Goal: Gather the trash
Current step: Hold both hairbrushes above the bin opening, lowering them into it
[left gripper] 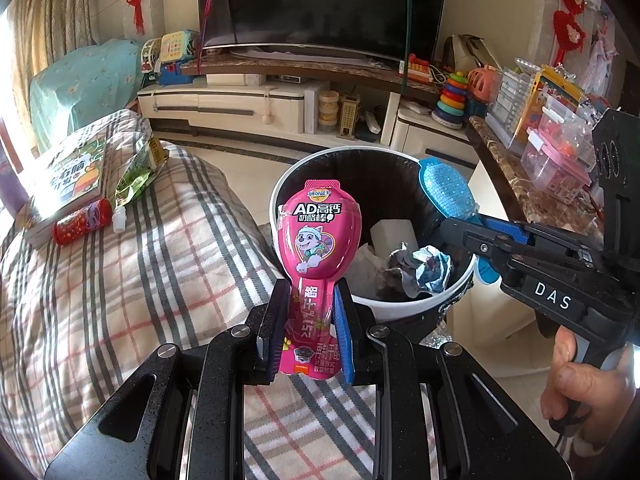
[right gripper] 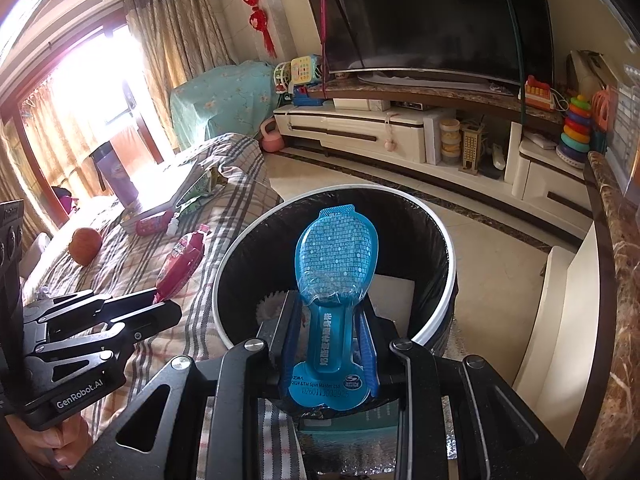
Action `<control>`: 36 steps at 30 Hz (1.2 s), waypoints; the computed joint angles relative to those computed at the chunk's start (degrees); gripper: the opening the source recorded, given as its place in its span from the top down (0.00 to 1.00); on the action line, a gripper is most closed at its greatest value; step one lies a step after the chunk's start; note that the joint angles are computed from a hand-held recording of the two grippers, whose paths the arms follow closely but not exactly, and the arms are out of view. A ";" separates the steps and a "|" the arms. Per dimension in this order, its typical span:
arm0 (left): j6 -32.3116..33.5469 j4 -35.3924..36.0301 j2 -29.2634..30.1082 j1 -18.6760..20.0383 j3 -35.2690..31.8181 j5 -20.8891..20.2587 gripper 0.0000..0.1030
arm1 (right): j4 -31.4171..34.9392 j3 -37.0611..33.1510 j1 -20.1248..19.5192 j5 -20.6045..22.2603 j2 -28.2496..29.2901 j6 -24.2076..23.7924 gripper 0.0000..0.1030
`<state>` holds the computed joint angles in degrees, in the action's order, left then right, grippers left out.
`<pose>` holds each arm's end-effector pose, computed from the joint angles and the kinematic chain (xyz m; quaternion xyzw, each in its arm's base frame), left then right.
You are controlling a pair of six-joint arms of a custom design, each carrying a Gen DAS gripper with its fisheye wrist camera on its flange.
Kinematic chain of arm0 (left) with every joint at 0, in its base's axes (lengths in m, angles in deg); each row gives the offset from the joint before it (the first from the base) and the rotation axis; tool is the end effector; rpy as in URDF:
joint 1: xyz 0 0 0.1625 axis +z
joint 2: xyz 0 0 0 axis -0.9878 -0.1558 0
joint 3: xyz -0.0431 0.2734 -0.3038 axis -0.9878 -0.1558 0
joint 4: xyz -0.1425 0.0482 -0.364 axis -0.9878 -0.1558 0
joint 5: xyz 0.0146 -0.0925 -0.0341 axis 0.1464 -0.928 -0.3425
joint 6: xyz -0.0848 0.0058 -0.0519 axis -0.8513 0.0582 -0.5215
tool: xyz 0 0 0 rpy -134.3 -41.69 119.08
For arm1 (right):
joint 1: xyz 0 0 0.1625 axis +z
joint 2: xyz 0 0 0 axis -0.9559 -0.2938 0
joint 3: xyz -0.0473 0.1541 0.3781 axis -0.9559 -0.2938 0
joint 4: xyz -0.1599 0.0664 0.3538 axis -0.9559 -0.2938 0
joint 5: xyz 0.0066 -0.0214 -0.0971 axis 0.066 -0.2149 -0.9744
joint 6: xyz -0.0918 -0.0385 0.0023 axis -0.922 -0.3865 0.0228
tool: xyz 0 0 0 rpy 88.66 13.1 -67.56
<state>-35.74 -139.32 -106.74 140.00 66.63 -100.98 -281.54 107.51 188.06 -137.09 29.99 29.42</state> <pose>-0.1745 -0.6229 0.2282 0.4374 0.8622 -0.1729 0.1879 0.3040 -0.5210 0.0941 0.0049 -0.8529 0.4070 0.3269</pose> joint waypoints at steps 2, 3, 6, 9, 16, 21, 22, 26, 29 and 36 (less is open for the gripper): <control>-0.03 0.08 0.29 -0.05 -0.32 0.05 0.80 | 0.26 -0.02 -0.09 -0.01 -0.11 -0.03 0.74; -0.04 0.06 0.43 -0.09 -0.43 0.08 0.80 | 0.38 -0.03 -0.16 0.01 -0.17 -0.05 0.74; 0.03 -0.05 0.59 -0.16 -0.50 0.13 0.80 | 0.57 -0.16 -0.23 -0.03 -0.25 -0.24 0.74; -0.02 0.02 1.11 -0.26 -0.96 0.17 0.80 | 0.78 -0.36 -0.30 -0.09 -0.27 -0.33 0.74; -0.33 0.21 1.65 -0.46 -1.37 0.39 0.80 | 1.46 -0.60 -0.55 -0.21 -0.35 -0.33 0.74; -0.22 0.40 2.39 -0.64 -1.95 0.43 0.80 | 2.38 -0.95 -0.87 -0.21 -0.46 -0.29 0.74; -0.15 0.32 2.51 -0.73 -2.05 0.43 0.80 | 2.41 -0.91 -0.92 -0.20 -0.48 -0.27 0.74; 0.19 0.18 2.74 -0.78 -2.34 0.37 0.80 | 2.72 -0.87 -1.08 -0.16 -0.68 -0.08 0.74; 0.23 0.17 2.94 -0.83 -2.53 0.42 0.80 | 2.76 -1.00 -1.13 -0.15 -0.65 -0.20 0.74; 0.44 0.27 3.27 -0.96 -2.88 0.54 0.80 | 2.63 -0.96 -1.24 -0.10 -0.80 -0.37 0.74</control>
